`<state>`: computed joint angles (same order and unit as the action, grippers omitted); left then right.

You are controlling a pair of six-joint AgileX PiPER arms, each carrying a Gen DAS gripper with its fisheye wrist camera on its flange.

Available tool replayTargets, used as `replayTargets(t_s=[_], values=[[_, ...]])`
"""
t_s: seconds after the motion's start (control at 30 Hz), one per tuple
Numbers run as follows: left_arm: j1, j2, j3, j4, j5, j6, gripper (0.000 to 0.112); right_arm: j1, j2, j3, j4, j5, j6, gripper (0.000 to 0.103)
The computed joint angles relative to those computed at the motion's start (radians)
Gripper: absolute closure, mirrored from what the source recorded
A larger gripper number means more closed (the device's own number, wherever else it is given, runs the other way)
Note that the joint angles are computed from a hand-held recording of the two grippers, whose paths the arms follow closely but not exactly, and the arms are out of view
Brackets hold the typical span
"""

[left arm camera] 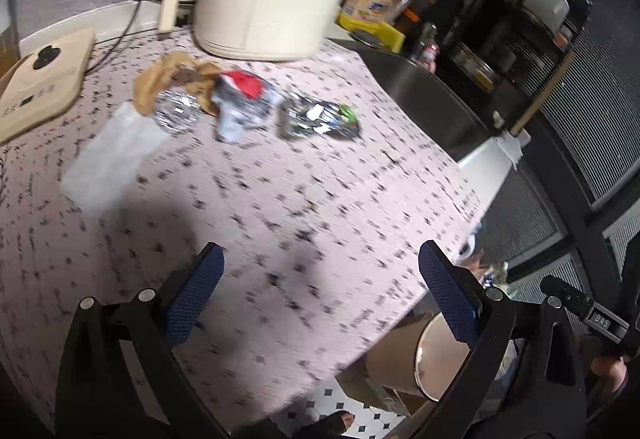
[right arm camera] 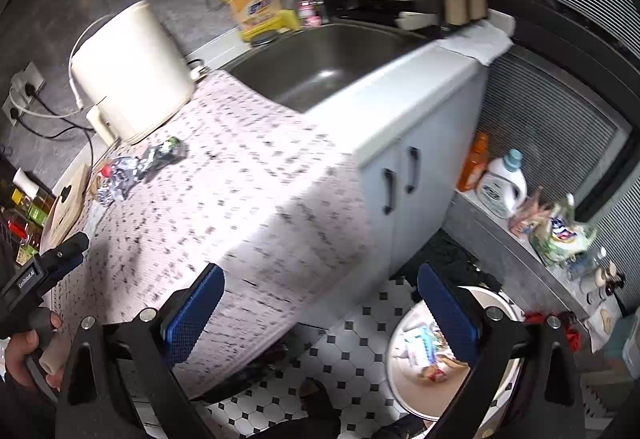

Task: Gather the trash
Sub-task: 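Move both tools back over the counter toward the remaining trash, then grasp the white paper napkin with the left gripper while the right gripper grasps the foil chip bag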

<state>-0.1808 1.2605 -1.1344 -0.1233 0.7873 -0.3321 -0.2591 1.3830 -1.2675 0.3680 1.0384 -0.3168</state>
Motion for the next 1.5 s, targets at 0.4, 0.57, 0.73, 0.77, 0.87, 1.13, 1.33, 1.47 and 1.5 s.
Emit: replayTargets(t_s=[0.4, 0.57, 0.73, 0.77, 0.87, 1.13, 1.33, 1.47, 1.5], values=[[0.452, 0.094, -0.064, -0.328, 0.054, 0.536, 0.017, 0.416, 0.135, -0.109, -0.222, -0.145, 0.425, 0.008], [0.526, 0.146, -0.103, -0.283, 0.063, 0.587, 0.021, 0.528, 0.196, -0.195, -0.303, -0.125, 0.546, 0.008], [0.55, 0.178, -0.098, -0.214, 0.042, 0.56, 0.026, 0.597, 0.253, -0.287, -0.362, -0.078, 0.575, 0.008], [0.554, 0.185, -0.093, -0.212, 0.038, 0.556, 0.027, 0.601, 0.262, -0.302, -0.363, -0.072, 0.574, 0.008], [0.558, 0.202, -0.083, -0.201, 0.036, 0.538, 0.032, 0.619, 0.299, -0.36, -0.375, -0.045, 0.575, 0.008], [0.434, 0.194, -0.031, 0.081, -0.027, 0.352, 0.091, 0.622, 0.42, -0.501, -0.34, -0.01, 0.514, 0.008], [0.522, 0.182, -0.058, -0.007, 0.026, 0.37, 0.107, 0.61, 0.575, -0.711, -0.283, 0.04, 0.454, 0.009], [0.572, 0.16, -0.058, 0.008, 0.033, 0.348, 0.107, 0.609, 0.689, -0.872, -0.256, 0.093, 0.422, 0.018], [0.597, 0.152, -0.059, -0.007, 0.039, 0.352, 0.107, 0.604, 0.735, -0.938, -0.24, 0.132, 0.42, 0.023]])
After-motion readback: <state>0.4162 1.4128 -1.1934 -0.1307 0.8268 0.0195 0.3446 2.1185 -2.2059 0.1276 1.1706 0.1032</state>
